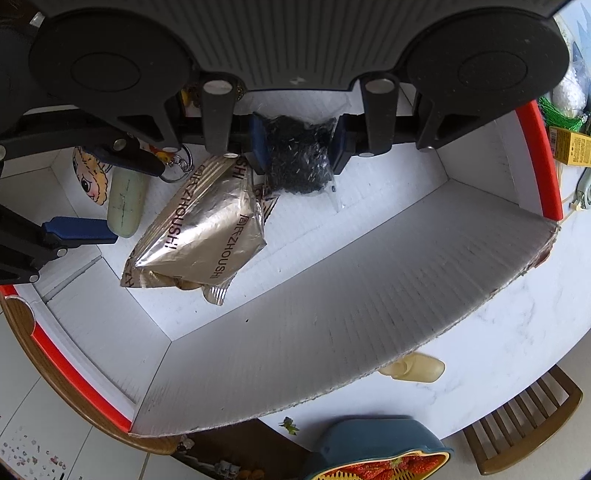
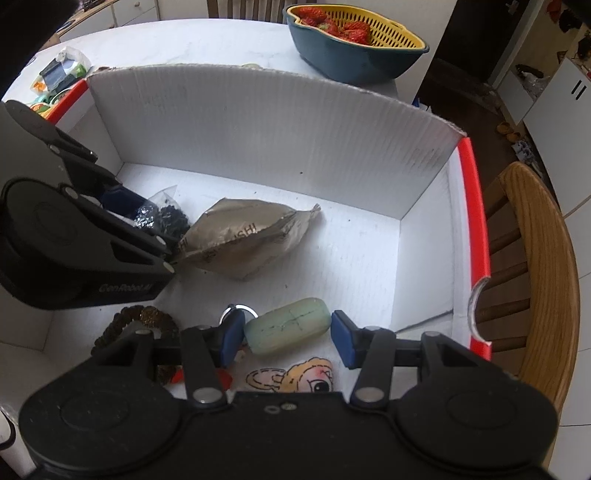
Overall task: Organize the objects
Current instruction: 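Carry the black bag and soap bar over the red box and lower them, then open both tools to drop the black bag and soap bar in the box, then withdraw both tools from the box back over the table items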
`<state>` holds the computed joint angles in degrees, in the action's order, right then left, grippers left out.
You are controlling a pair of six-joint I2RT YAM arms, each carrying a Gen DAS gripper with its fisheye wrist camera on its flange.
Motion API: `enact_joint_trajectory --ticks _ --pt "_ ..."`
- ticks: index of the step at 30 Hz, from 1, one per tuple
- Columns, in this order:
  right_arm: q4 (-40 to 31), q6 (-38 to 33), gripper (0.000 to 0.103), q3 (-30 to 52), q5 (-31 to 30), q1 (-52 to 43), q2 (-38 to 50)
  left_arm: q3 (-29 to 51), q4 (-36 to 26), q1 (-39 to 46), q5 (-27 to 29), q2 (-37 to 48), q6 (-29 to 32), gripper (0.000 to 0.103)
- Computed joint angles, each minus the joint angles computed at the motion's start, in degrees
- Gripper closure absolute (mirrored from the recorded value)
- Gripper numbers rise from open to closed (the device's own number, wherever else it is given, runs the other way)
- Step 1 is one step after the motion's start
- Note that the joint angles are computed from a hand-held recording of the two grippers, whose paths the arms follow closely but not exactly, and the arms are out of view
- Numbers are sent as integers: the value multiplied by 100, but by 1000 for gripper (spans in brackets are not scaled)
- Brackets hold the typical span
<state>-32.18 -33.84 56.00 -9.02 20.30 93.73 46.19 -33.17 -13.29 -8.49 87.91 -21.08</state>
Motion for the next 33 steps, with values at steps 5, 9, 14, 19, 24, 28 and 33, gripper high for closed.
enact_joint_trajectory --ticks 5,9,14,19,24,28,33 --pt "-8 -53 52 1 -3 -19 -19 -54 25 -25 -45 -96 51 50" --pt "23 -47 45 -41 -92 -99 -123 -132 11 -52 -41 -300 46 50" --pt "-37 -106 42 -175 -317 -241 -495 -288 -49 -34 38 -733 21 49" --pt "-137 -92 39 -330 -594 -467 -989 -497 -186 -75 139 -1422 48 46" --pt "-352 -35 31 -481 -852 -626 -1559 -634 -465 -58 281 -2222 126 40" --pt "-551 129 29 -580 -984 -674 -2011 -685 -792 -71 303 -2875 190 39" --pt "-712 367 24 -707 -1118 -644 -2542 -677 -1194 135 435 -3606 379 33"
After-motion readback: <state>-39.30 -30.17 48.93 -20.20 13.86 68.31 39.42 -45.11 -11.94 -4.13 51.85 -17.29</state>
